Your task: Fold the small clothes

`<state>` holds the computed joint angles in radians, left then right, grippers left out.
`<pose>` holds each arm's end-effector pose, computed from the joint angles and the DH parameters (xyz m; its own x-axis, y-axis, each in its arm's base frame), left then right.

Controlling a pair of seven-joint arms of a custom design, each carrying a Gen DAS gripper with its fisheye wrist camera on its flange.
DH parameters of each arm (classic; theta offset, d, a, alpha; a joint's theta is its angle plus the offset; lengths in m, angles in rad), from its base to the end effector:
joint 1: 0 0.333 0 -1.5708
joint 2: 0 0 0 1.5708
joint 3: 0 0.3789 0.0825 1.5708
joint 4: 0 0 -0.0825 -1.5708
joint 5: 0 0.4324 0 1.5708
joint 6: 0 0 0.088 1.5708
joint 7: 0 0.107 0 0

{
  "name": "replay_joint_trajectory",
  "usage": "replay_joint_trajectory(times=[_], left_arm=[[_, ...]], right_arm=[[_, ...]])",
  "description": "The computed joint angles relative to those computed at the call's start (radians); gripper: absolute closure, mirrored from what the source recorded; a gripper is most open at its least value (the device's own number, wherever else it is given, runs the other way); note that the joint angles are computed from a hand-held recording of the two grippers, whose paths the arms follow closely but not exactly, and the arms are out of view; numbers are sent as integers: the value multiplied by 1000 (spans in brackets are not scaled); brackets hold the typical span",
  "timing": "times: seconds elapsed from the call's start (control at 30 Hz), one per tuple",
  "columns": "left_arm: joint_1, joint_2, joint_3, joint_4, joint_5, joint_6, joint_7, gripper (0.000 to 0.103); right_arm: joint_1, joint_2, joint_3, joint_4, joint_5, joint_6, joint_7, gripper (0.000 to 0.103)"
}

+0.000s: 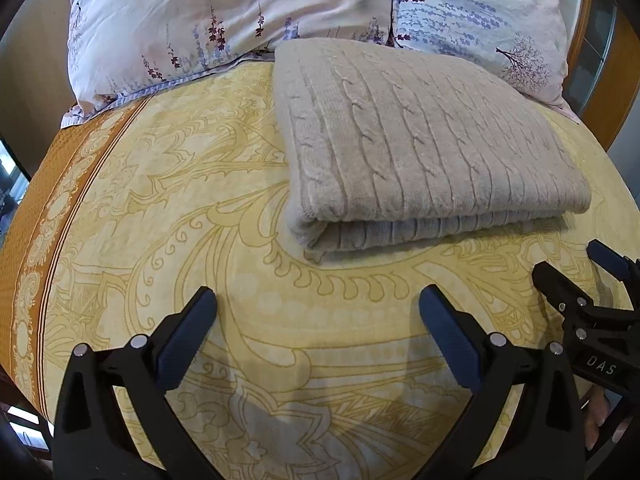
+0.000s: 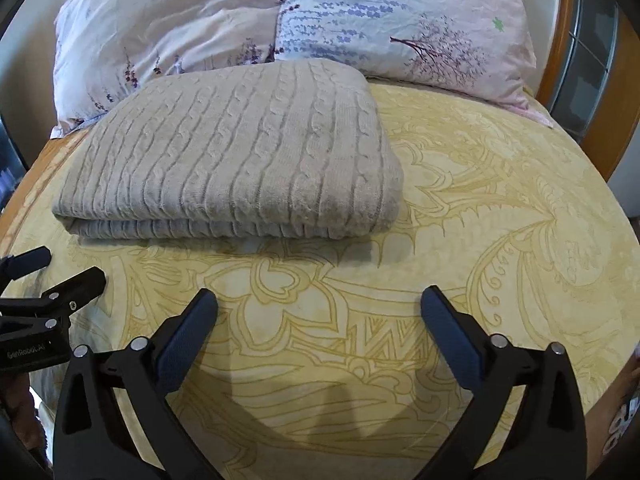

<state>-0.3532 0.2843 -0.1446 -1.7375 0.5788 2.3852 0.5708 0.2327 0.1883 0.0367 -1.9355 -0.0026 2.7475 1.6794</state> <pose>0.6499 -0.3351 0.4937 0.1689 -0.9854 -0.0230 -0.8375 -0.1312 -0.5304 0.6724 0.1841 0.4975 0.1804 -0.9812 -0.0680 -0.8073 -0.1082 -0.5802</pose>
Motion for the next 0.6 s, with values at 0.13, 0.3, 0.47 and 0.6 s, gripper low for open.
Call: replay_joint_trajectory(times=[0.13,0.3,0.47,0.6], left_arm=[[-1,-1,2,-3,7,6,-7,2],[-2,-2,1,-5,8,5,-8,2],[-2,-1,1,-3,8,4,-9,2],[-2,-2,1,-5,9,3,-12,2]], right_arm=[[-2,2,1,4,4,-8,-5,1],[-1,3,0,9,4,-14,-3,1],[0,3,0,9,4,-14,-4,1],[0,3,1,9,5,-13,-5,1]])
